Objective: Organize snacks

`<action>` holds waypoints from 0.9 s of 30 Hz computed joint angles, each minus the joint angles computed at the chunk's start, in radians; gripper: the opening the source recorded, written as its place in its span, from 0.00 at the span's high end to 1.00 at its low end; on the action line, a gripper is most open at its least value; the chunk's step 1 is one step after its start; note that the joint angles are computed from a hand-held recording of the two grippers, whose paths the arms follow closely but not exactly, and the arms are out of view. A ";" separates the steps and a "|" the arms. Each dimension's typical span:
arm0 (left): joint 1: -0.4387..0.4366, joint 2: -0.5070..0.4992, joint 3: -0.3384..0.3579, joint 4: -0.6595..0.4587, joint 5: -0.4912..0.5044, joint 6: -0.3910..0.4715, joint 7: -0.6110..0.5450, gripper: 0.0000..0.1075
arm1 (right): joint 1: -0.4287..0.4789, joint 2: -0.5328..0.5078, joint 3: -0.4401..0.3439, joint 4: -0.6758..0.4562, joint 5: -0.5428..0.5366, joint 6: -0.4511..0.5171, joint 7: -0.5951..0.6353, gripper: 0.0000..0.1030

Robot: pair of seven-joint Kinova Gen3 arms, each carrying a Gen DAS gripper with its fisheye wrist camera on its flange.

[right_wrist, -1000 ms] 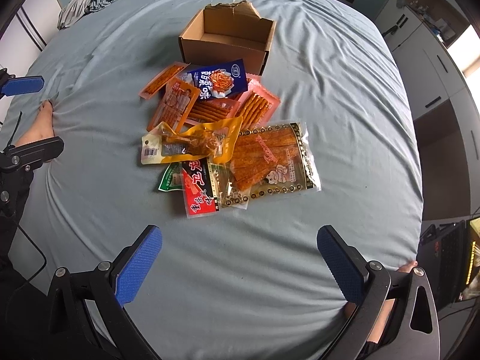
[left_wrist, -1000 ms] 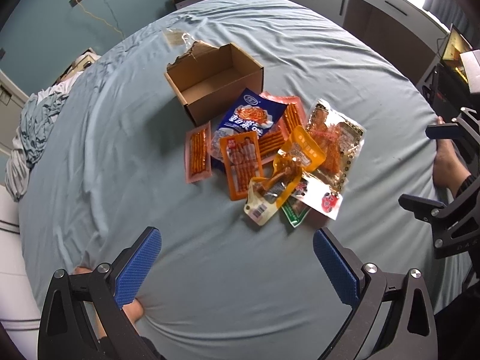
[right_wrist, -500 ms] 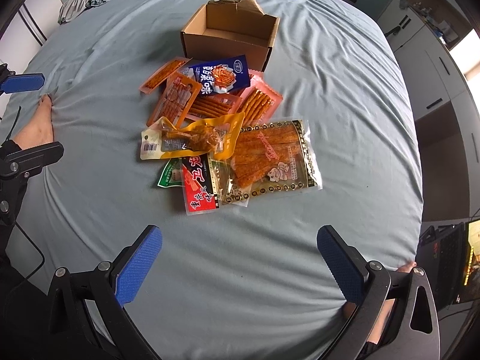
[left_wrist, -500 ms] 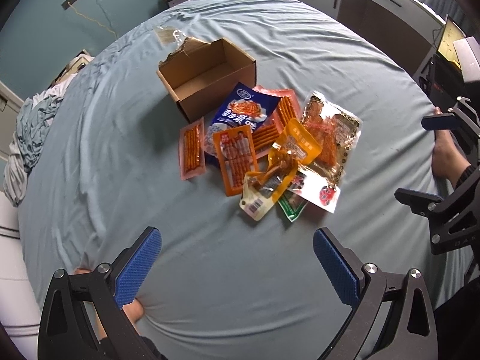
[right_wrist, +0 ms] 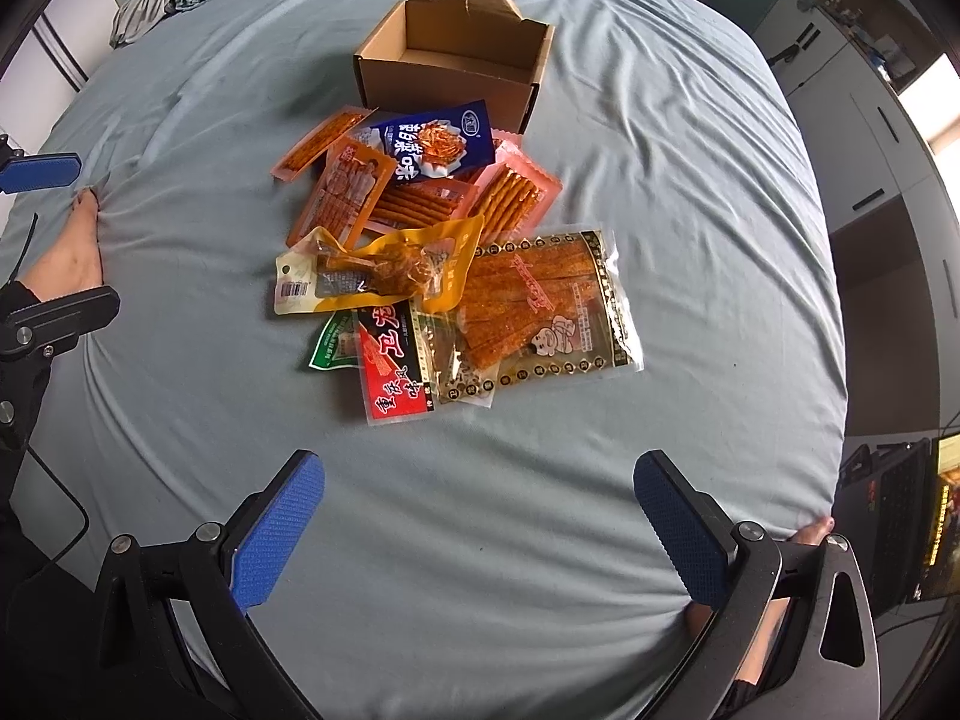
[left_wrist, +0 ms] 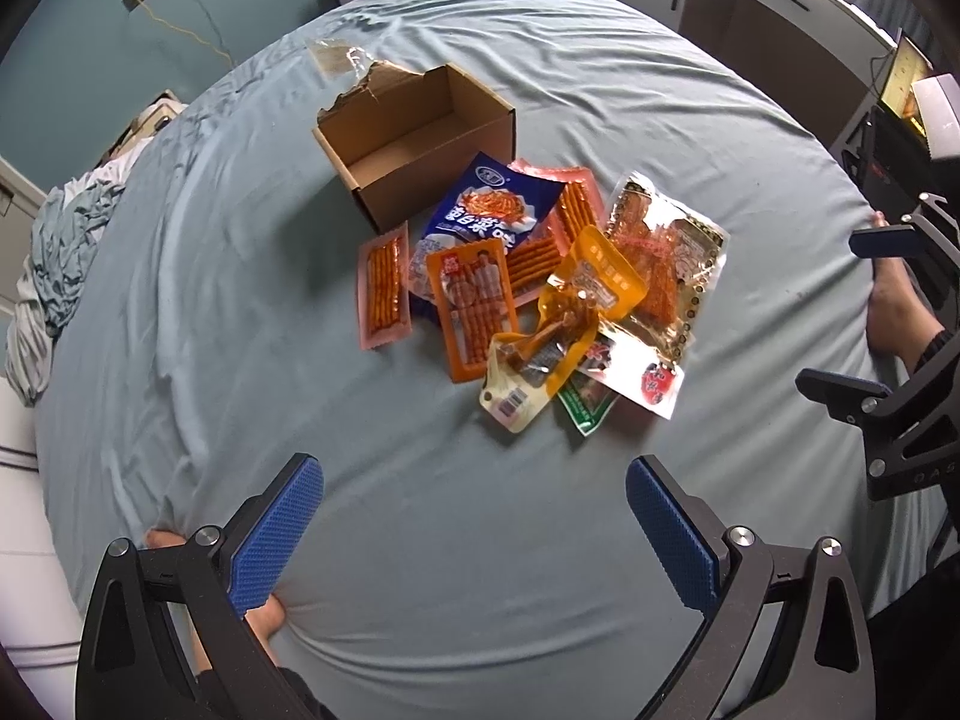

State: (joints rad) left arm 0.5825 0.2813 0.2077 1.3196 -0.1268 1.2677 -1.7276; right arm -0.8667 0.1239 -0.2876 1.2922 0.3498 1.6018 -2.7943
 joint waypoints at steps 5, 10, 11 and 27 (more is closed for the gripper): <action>0.016 0.000 0.003 0.009 -0.019 -0.005 -0.002 0.04 | 0.006 0.003 0.003 0.004 -0.007 -0.003 0.010 0.00; 0.026 0.004 0.006 0.016 -0.028 -0.007 -0.005 0.04 | 0.015 0.004 0.007 0.009 -0.016 -0.015 0.019 0.00; 0.028 0.003 0.007 0.016 -0.031 -0.006 -0.008 0.04 | 0.017 0.004 0.008 0.012 -0.018 -0.019 0.022 0.00; 0.056 0.041 -0.009 -0.012 -0.070 0.001 0.028 0.04 | 0.041 -0.016 0.009 0.059 -0.002 -0.015 -0.049 0.00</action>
